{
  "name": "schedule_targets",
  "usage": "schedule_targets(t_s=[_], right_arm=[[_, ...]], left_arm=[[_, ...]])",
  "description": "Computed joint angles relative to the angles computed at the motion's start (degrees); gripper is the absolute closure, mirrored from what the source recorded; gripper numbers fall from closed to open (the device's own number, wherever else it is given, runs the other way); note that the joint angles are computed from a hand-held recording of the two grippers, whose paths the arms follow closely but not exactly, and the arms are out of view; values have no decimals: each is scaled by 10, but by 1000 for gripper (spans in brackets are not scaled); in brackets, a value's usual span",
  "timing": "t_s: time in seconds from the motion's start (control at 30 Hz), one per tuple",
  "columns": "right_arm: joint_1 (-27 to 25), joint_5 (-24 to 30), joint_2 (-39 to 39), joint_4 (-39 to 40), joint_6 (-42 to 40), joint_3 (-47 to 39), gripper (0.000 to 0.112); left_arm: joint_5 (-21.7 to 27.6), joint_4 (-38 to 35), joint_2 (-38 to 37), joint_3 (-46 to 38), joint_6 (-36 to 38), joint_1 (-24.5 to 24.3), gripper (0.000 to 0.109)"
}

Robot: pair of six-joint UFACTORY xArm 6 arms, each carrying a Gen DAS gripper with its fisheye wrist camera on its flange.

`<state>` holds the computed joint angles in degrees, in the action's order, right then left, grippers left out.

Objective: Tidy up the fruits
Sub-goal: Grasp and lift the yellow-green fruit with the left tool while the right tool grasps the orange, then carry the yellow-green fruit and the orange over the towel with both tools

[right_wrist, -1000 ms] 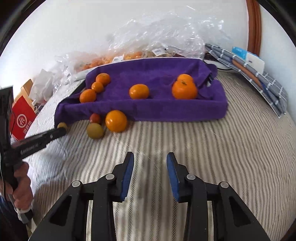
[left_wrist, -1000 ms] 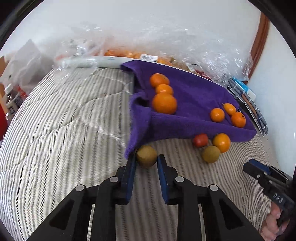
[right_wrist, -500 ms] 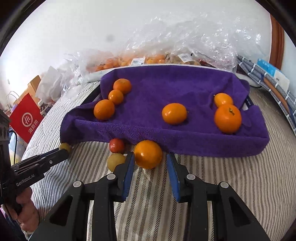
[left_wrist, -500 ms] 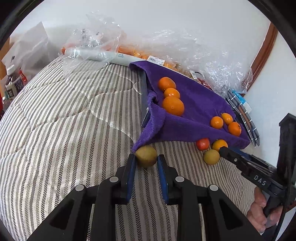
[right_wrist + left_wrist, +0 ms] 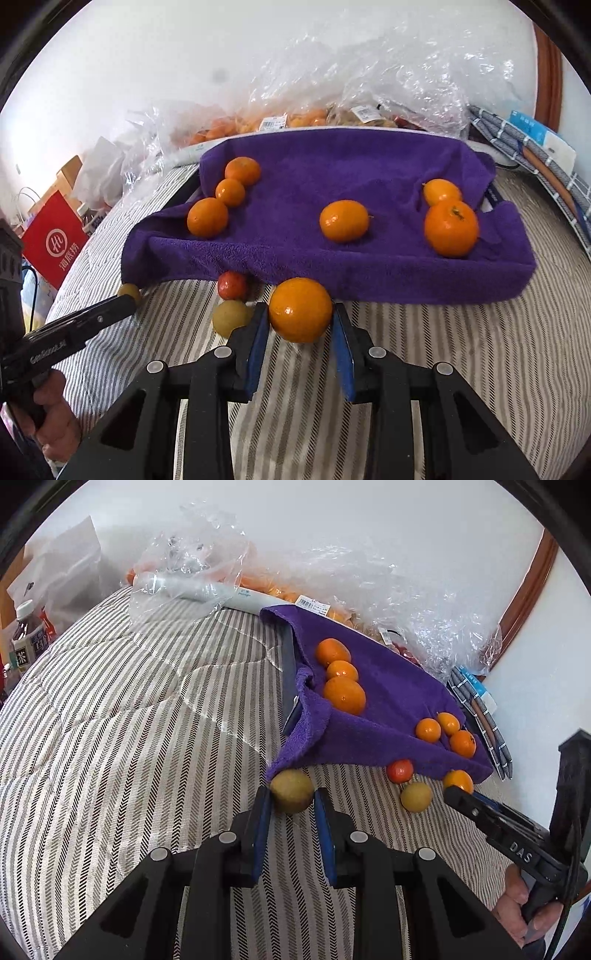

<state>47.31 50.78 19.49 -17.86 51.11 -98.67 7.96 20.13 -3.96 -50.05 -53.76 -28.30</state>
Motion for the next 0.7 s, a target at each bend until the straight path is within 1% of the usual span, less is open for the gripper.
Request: schedule_targets(t_s=[0.1,0.17,0.2,0.27,0.3,0.4,0.47,0.5,0.6,0.7], right_arm=[[8,9,-36,-23,25,38,79],[11,12,-60,-30,38,63,79],[14,15,-73,-32,46,77,79],[19,17,-99,-38,60,105,79],[22,19,-110,-43,65,115,78],[31,30,-136,-59,84,142,79],[35,35,-153,-62,94,157,79],[36,37,-161,-61,98,164,79],[40,41,-178,-67,109,178,79],[46,48,-191,-77,121,185,79]], left_arm=[[-2,58,-6,1,-48,3,85],[1,131,-10,-2,-104,5,85],[2,150,-11,-3,-117,4,85],[-8,139,-17,6,-105,1,85],[-4,147,-21,7,-111,-1,85],[11,191,-37,15,-157,-7,86],[12,168,-49,27,-154,-13,86],[15,168,-55,31,-159,-16,86],[44,216,-79,35,-202,-27,86],[69,225,-96,34,-207,-41,86]])
